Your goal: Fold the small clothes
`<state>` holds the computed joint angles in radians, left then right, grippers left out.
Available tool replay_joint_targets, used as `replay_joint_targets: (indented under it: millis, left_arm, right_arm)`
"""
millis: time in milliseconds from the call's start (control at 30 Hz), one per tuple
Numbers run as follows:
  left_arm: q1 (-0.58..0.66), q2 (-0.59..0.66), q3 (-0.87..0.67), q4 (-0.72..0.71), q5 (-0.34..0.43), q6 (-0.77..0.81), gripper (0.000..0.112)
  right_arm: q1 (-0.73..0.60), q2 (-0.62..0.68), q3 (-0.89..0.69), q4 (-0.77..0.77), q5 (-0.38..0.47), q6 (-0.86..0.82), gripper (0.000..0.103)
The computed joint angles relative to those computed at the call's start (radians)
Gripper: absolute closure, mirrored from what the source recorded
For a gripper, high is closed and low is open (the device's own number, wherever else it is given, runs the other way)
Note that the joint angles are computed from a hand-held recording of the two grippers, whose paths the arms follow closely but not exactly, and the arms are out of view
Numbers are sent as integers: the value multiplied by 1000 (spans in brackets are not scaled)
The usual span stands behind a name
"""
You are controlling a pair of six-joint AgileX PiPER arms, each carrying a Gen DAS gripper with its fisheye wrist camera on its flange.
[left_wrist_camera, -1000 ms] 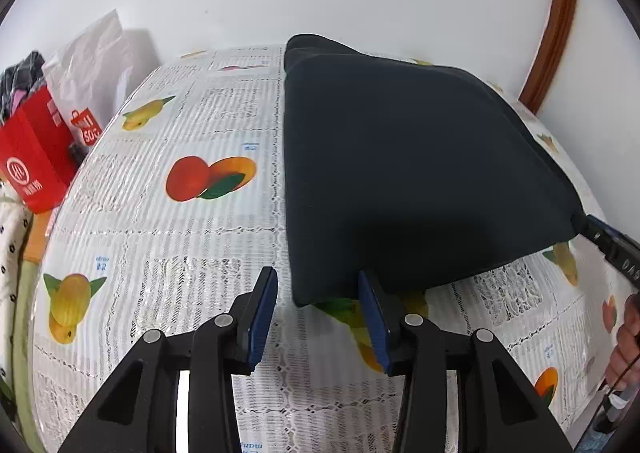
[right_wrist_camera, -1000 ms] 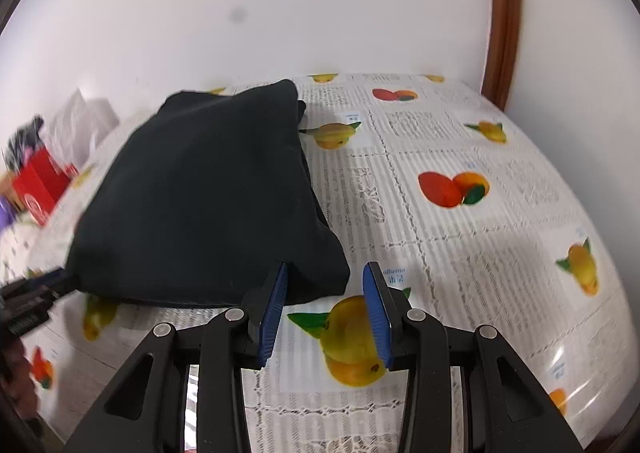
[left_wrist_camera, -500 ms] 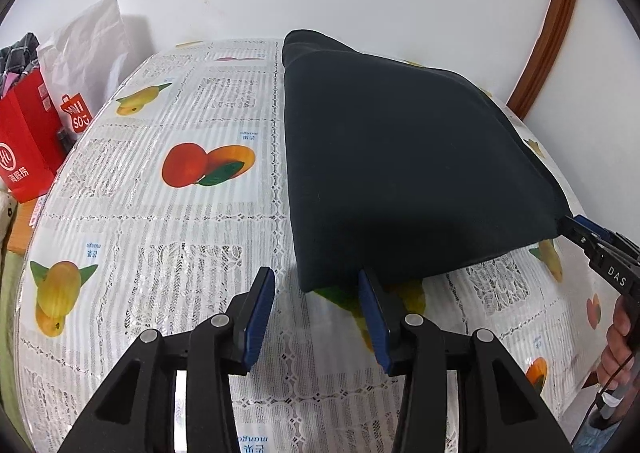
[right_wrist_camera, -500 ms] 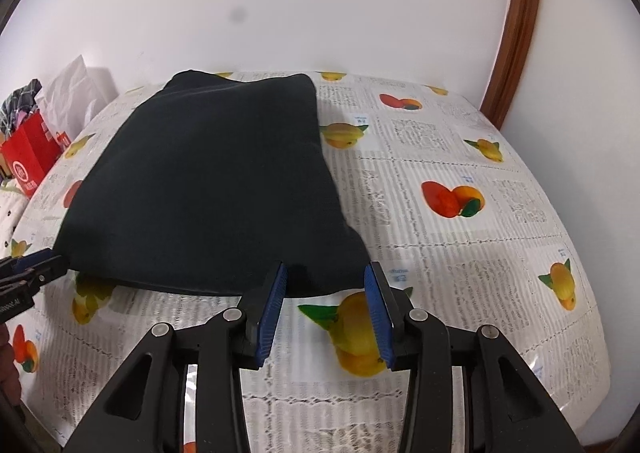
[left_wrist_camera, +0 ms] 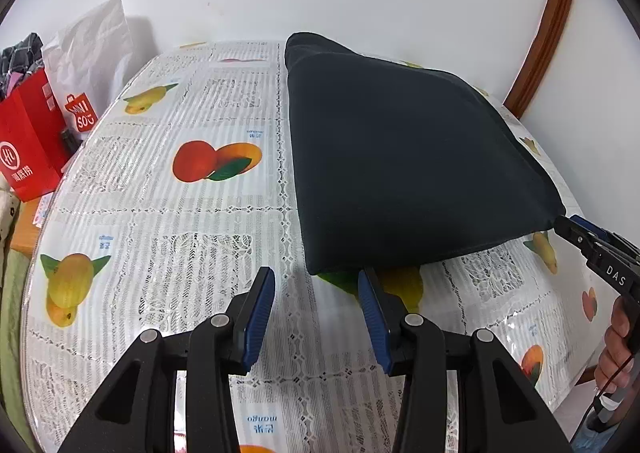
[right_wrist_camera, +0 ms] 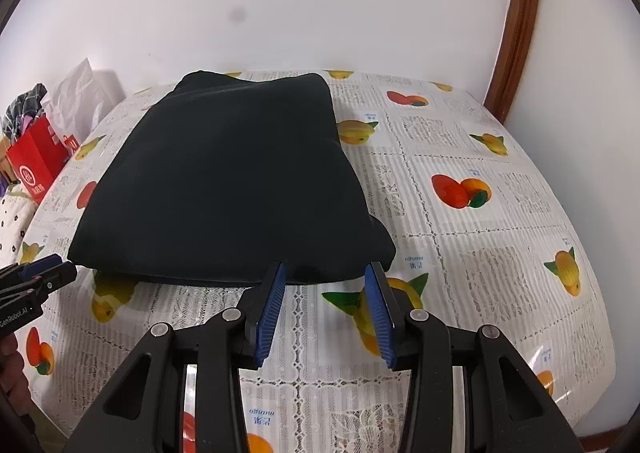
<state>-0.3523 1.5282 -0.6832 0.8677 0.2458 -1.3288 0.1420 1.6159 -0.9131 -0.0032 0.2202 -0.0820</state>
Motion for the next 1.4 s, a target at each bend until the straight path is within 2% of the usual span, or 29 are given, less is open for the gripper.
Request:
replay_joint_targets:
  millis: [167, 333, 433, 500, 600, 700, 800, 867, 900, 933, 1133, 1167, 1267, 1400]
  left_arm:
    - [-31, -47, 22, 47, 37, -58, 69]
    - [-69, -133, 59, 74, 57, -95, 61]
    - [-130, -199, 83, 131, 122, -168, 49]
    - [-171, -240, 94, 134, 167, -178, 47]
    - [-228, -295, 101, 108, 231, -168, 43]
    - [-318, -362, 107, 102, 329, -186, 36]
    - [-417, -419, 109, 95, 431, -206, 30]
    - [-477, -450, 112, 100, 496, -224, 27]
    - [-506, -465, 112, 96, 526, -227, 24]
    - [-547, -487, 111, 97, 566, -237, 24]
    - [-741, -515, 86, 134, 785, -333, 18]
    - [-765, -512, 81, 138, 813, -349, 18]
    - [-810, -501, 71, 137, 863, -373, 17]
    - [-842, -490, 59, 136, 897, -389, 17]
  right_arm:
    - [3, -50, 24, 6, 13, 11, 60]
    - [23, -143, 68, -66, 32, 95, 54]
    - [50, -221, 107, -181, 44, 221, 49]
    - [64, -271, 122, -217, 71, 269, 48]
    - [66, -339, 129, -161, 128, 246, 45]
    - [71, -407, 148, -155, 158, 268, 41]
    - [69, -479, 172, -85, 193, 210, 40]
    - [81, -521, 185, -92, 222, 224, 32]
    - [96, -546, 196, -121, 232, 257, 20]
    - [107, -559, 203, -150, 234, 290, 13]
    - [208, -658, 259, -442, 302, 564, 5]
    - [209, -667, 261, -452, 314, 575, 4]
    - [189, -703, 269, -414, 340, 526, 2]
    - [233, -732, 272, -503, 390, 594, 1]
